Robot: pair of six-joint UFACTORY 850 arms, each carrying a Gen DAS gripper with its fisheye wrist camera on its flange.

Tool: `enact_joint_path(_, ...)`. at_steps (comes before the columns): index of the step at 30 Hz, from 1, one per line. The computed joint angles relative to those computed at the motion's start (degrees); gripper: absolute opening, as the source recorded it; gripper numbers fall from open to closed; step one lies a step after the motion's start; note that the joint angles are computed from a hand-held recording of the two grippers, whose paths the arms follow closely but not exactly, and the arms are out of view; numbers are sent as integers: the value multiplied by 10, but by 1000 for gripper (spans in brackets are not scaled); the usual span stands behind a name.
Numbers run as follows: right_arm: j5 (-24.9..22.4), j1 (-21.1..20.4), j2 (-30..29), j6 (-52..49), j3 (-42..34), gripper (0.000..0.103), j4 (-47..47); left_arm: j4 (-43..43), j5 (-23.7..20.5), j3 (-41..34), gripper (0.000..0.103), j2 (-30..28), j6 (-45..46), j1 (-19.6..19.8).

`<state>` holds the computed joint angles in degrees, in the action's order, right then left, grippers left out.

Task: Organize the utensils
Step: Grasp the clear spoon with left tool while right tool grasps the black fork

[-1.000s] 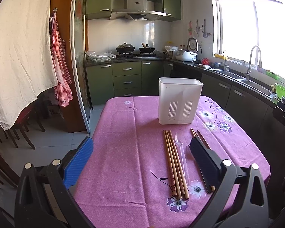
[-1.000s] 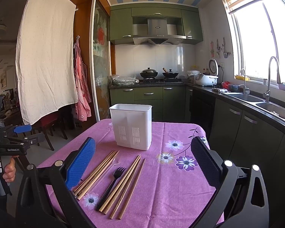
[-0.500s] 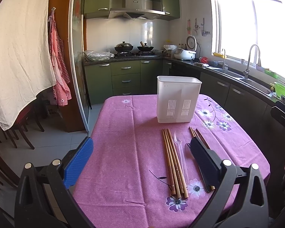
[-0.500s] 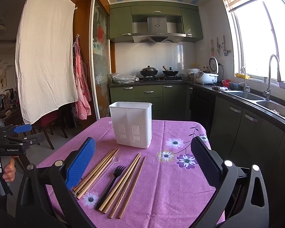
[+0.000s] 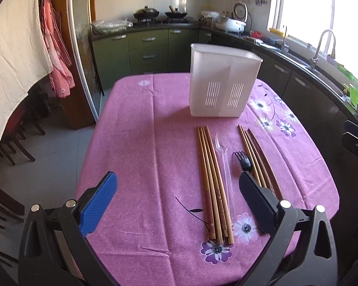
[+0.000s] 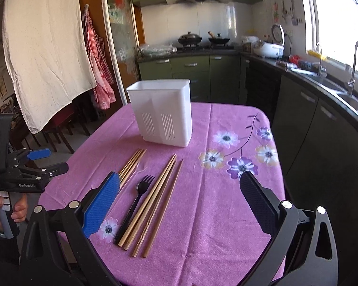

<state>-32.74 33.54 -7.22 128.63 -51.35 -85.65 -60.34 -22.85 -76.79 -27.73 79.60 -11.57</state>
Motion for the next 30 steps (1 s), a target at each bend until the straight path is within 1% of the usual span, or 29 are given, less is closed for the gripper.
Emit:
enact_joint_path(2, 64, -33, -12, -78, -17, 99, 91, 108, -33, -37, 97, -27, -109, -11)
enact_joint_path(4, 112, -55, -22, -122, -25, 99, 126, 182, -71, -70, 97, -50, -175, -24)
enact_joint_path(5, 121, -63, -30, -151, -33, 99, 149, 209, -84, -84, 97, -60, -198, -32)
enact_joint_path(7, 121, -73, -44, -221, -49, 99, 212, 259, -107, -115, 97, -80, -239, -49)
enact_joint_path(9, 125, -81, -54, -272, -61, 99, 253, 299, -111, -135, 96, -94, -268, -65)
enact_joint_path(11, 131, -90, -61, -322, -69, 98, 298, 346, -117, -161, 87, -111, -309, -80)
enact_joint_path(12, 133, -94, -63, -346, -72, 96, 319, 372, -127, -178, 74, -123, -336, -86)
enact_joint_path(13, 136, -98, -65, -367, -75, 95, 340, 389, -144, -196, 65, -136, -355, -91)
enact_joint_path(14, 141, -101, -67, -376, -76, 93, 350, 402, -167, -219, 63, -152, -371, -94)
enact_joint_path(15, 146, -105, -70, -387, -77, 89, 361, 417, -187, -240, 55, -167, -393, -97)
enact_joint_path(16, 148, -105, -71, -391, -77, 87, 365, 429, -199, -253, 44, -178, -410, -99)
enact_joint_path(19, 155, -107, -77, -405, -79, 80, 377, 468, -216, -283, 28, -204, -453, -109)
enact_joint_path(21, 154, -107, -83, -425, -83, 75, 393, 479, -228, -302, 23, -219, -468, -112)
enact_joint_path(25, 152, -106, -90, -437, -88, 68, 398, 505, -226, -318, 22, -234, -495, -119)
enact_joint_path(27, 154, -106, -91, -434, -88, 68, 396, 511, -220, -320, 22, -235, -503, -122)
enact_joint_path(30, 150, -104, -93, -440, -91, 68, 399, 507, -233, -330, 22, -242, -495, -125)
